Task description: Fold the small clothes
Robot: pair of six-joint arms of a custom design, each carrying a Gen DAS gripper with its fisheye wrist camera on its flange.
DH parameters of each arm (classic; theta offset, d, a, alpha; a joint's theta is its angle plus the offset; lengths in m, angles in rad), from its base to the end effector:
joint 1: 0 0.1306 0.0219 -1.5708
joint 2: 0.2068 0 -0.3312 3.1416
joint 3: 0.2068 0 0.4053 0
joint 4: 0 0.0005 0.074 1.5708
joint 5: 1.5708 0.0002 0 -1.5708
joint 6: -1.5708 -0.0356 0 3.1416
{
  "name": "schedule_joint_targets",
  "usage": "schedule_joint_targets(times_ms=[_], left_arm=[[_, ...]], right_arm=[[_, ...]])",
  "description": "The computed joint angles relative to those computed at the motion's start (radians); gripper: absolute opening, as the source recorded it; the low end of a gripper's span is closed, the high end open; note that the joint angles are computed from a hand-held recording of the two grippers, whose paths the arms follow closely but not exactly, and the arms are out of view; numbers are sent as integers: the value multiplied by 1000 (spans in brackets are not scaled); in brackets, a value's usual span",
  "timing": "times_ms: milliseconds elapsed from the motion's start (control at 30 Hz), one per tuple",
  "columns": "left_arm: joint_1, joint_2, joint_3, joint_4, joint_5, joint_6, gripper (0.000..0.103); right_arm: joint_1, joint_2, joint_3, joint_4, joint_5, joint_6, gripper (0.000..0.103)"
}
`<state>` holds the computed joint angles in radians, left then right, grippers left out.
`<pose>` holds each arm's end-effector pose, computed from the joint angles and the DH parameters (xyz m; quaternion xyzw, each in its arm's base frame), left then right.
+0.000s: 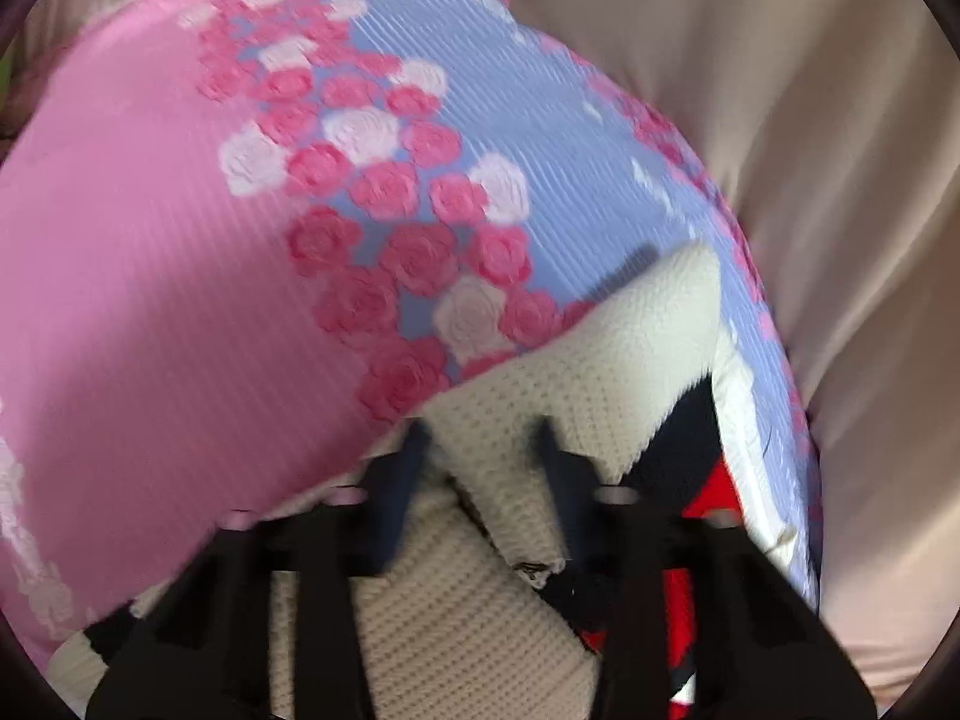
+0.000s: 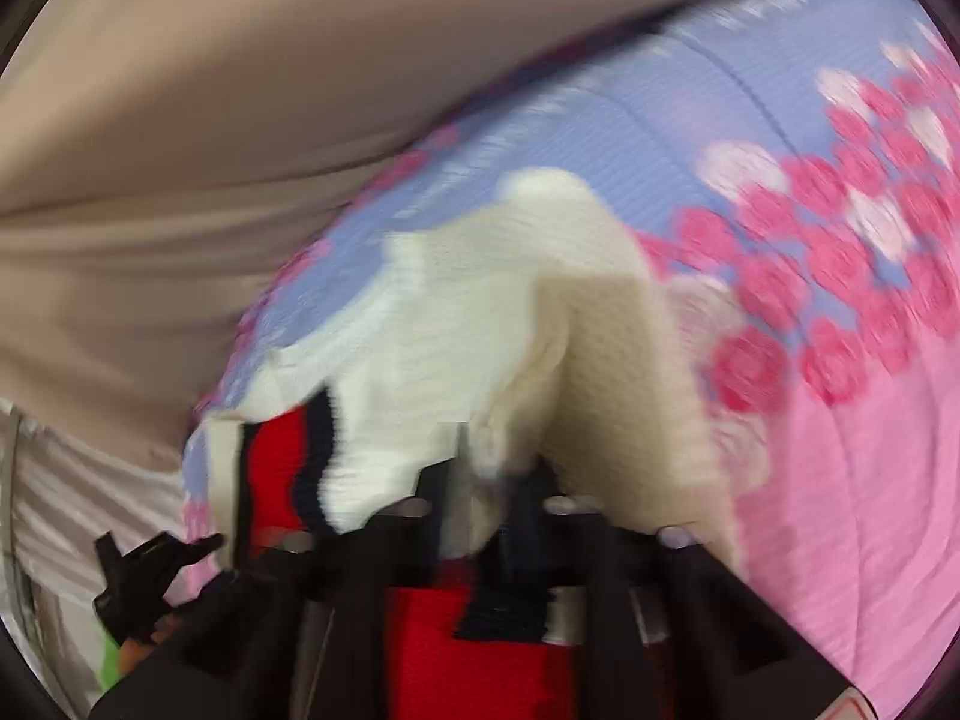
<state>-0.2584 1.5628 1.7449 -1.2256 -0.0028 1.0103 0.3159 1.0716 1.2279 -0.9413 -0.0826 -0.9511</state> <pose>0.5228 -0.1386 0.4339 -0.3548 0.8979 -0.1534 0.2107 0.3833 0.1279 0.4333 0.2732 0.8818 0.2572 0.2857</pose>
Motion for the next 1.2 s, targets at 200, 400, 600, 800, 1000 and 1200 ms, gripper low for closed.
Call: schedule_joint_targets(times_ms=[200,400,600,800,1000,1200], left_arm=[[18,-59,-30,52,-135,-77,3],[22,-99,-98,47,45,-102,29],[-22,-92,-162,89,165,-14,57],[-7,-67,-115,174,65,5,10],[-5,-54,-124,99,10,-33,10],[-33,-55,-148,108,-42,-80,12]], right_arm=[[29,-74,78,118,105,170,7],[3,57,30,-128,71,168,8],[-12,66,46,-94,40,104,8],[-13,11,107,34,4,114,8],[-20,84,88,-126,44,156,6],[-24,73,76,-112,48,144,9]])
